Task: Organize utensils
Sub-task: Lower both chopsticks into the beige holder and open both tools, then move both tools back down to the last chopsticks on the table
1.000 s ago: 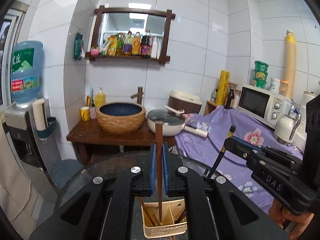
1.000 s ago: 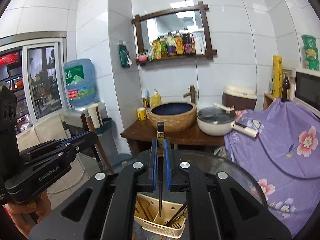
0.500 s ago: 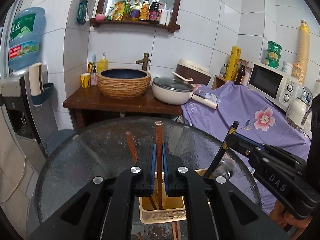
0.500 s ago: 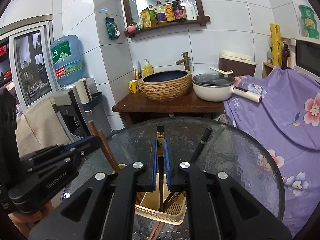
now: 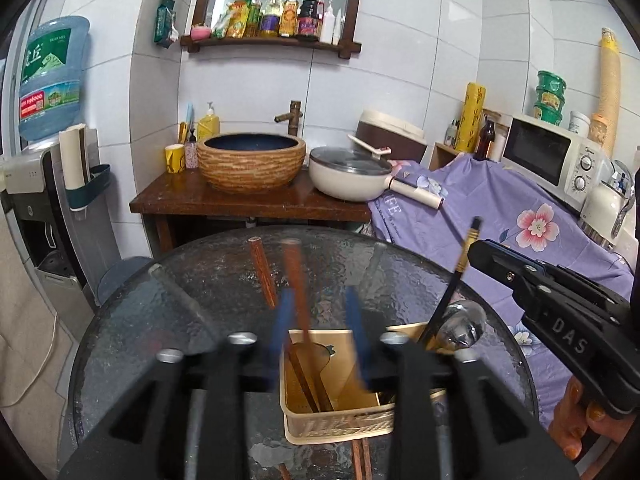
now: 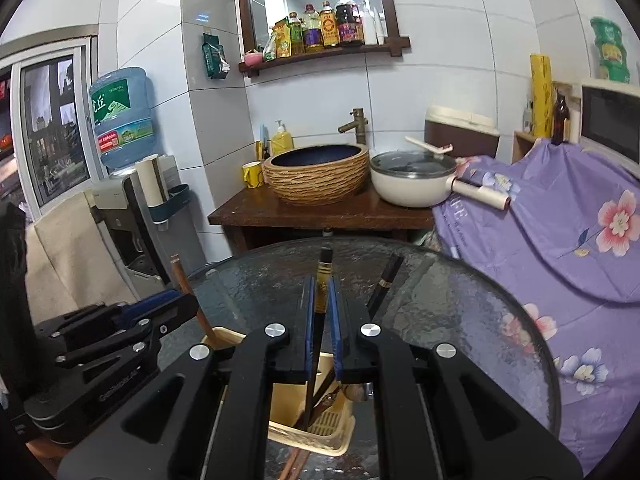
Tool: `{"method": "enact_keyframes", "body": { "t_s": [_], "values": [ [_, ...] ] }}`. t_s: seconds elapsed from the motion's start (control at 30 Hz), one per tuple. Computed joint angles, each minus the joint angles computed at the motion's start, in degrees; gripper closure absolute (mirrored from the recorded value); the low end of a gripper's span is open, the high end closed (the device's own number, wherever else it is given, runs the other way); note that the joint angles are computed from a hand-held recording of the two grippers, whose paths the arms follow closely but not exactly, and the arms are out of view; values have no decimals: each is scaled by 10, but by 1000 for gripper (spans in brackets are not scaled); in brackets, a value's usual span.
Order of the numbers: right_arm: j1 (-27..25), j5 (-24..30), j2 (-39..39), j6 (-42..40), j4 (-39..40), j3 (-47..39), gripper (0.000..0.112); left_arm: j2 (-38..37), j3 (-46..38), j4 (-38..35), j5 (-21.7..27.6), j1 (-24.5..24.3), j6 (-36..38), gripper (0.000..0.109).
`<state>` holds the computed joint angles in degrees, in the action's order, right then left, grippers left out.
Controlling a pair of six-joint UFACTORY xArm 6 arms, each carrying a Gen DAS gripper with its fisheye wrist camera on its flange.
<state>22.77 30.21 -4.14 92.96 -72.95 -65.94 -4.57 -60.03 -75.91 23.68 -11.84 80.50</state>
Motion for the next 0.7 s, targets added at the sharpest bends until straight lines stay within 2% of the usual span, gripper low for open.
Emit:
{"method": "enact_keyframes", "body": {
  "t_s": [0.03, 0.07, 0.1, 0.33, 0.4, 0.5, 0.6, 0.7],
  "values": [
    [2, 0, -5, 6, -10, 4, 89, -6, 4, -13, 3, 3, 12, 58],
    [4, 2, -10, 13, -17, 8, 80, -18, 14, -32, 7, 8, 33, 55],
    [11, 13, -18, 33, -37, 15, 65, -27, 22, -40, 10, 11, 43, 51],
    [79, 92, -73, 73, -72, 72, 60, -99, 103, -90, 38, 55, 115, 29],
    [106, 109, -86, 85, -69, 98, 54, -111, 127, -90, 34, 66, 132, 29],
    [132, 119, -81, 67, -33, 121, 53, -106, 154, -78, 10, 77, 140, 29],
    [154, 138, -50, 53, 16, 133, 52, -70, 165, -16, -2, 85, 84, 32],
    [143, 83, -10, 58, 85, 150, 52, -28, 172, 43, -11, 85, 46, 46]
  ]
}}
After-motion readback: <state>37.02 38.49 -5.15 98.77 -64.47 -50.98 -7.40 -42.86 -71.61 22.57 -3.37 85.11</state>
